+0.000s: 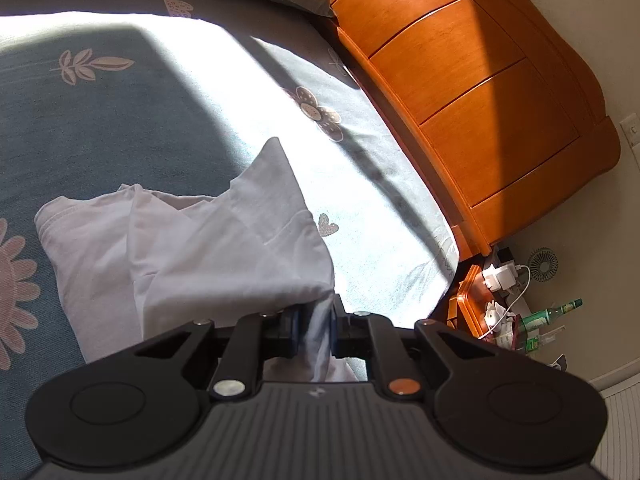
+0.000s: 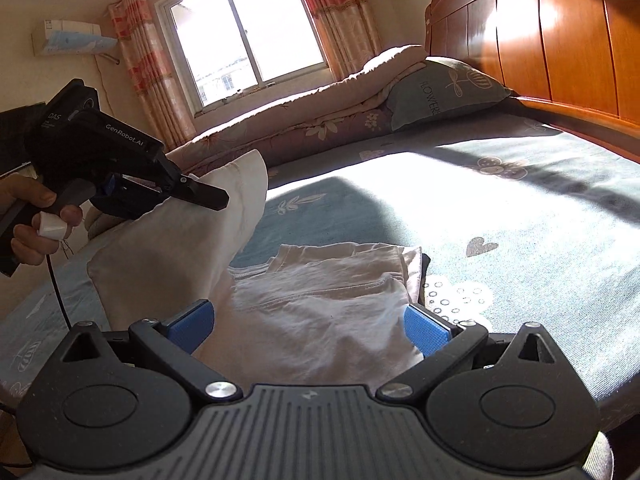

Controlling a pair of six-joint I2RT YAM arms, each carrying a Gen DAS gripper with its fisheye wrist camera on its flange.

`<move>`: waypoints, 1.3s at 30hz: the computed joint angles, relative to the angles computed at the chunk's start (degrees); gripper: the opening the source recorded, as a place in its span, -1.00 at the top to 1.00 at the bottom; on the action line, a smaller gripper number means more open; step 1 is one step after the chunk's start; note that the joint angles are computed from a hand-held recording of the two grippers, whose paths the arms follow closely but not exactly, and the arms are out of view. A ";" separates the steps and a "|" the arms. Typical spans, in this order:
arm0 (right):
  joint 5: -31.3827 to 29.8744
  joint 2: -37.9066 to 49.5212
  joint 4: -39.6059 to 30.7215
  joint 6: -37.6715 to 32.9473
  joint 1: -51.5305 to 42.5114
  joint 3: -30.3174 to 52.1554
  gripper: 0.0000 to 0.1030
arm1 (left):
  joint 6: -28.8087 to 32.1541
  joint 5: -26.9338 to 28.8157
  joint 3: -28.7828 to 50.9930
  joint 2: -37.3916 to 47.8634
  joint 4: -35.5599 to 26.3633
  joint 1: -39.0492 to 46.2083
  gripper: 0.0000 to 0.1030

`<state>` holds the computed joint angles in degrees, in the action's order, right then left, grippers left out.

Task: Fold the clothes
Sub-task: 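Fold the held edge over the shirt with the left tool, then open it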

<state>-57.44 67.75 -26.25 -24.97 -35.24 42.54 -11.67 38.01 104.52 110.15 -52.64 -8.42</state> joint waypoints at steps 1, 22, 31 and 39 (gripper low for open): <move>-0.17 0.12 -0.32 -0.40 -0.85 0.17 -1.00 | -0.23 -0.16 0.63 1.10 0.19 -0.73 0.79; 1.26 4.36 0.38 -2.20 -6.11 1.84 -1.00 | -9.53 -4.79 11.04 18.71 1.86 -8.38 0.79; 1.81 3.50 -1.38 -3.80 -6.84 1.41 -1.00 | -14.78 -3.92 8.61 18.17 6.32 -7.75 0.70; 2.02 2.62 -5.39 -7.58 -7.93 1.96 -1.00 | -21.83 0.38 5.58 16.50 11.31 -9.03 -0.32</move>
<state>-55.42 70.37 -31.65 -32.55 -43.17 44.51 -33.50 38.39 110.10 126.65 -41.33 -17.45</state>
